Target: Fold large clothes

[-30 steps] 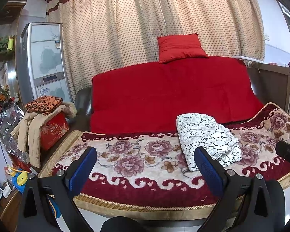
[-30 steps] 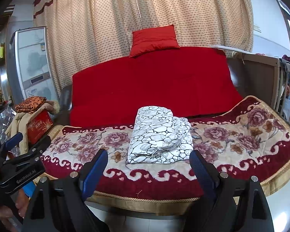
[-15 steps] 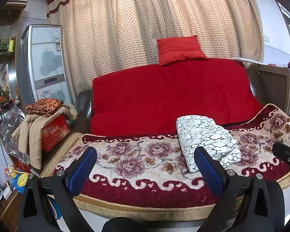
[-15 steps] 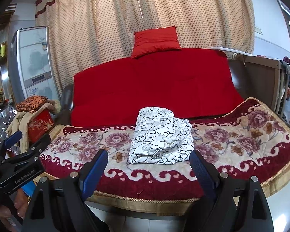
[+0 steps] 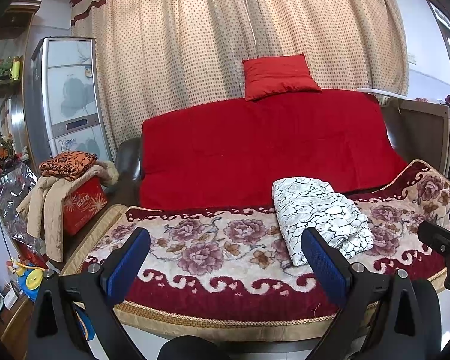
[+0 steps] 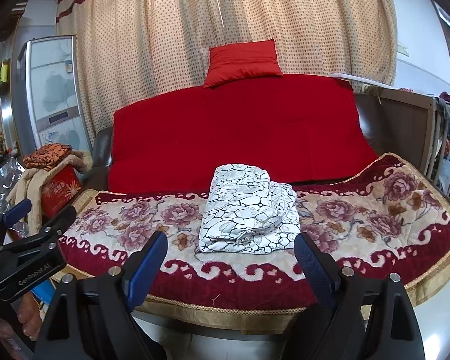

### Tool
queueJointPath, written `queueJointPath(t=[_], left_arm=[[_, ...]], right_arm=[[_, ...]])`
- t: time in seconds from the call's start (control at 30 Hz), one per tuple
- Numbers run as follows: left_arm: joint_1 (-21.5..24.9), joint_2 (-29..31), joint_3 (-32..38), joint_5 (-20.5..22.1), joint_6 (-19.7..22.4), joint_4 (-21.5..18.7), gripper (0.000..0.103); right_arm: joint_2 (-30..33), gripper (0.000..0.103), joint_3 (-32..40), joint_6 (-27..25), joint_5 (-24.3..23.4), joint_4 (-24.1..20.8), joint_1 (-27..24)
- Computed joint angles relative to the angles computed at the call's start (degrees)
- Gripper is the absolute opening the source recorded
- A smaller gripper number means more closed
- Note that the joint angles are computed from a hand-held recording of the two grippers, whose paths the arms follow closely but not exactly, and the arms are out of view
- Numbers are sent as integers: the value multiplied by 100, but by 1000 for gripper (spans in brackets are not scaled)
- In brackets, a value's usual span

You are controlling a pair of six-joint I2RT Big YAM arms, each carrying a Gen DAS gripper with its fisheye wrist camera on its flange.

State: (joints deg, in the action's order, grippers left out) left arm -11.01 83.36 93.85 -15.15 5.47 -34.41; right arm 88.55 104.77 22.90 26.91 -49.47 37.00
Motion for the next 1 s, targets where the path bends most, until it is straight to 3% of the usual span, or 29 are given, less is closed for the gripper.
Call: queueJointPath(t=[1.0], left_arm=[[-27,-40,29,-12,45,25,100]], right_arm=[[-50,89,-1,-297,319,191,103]])
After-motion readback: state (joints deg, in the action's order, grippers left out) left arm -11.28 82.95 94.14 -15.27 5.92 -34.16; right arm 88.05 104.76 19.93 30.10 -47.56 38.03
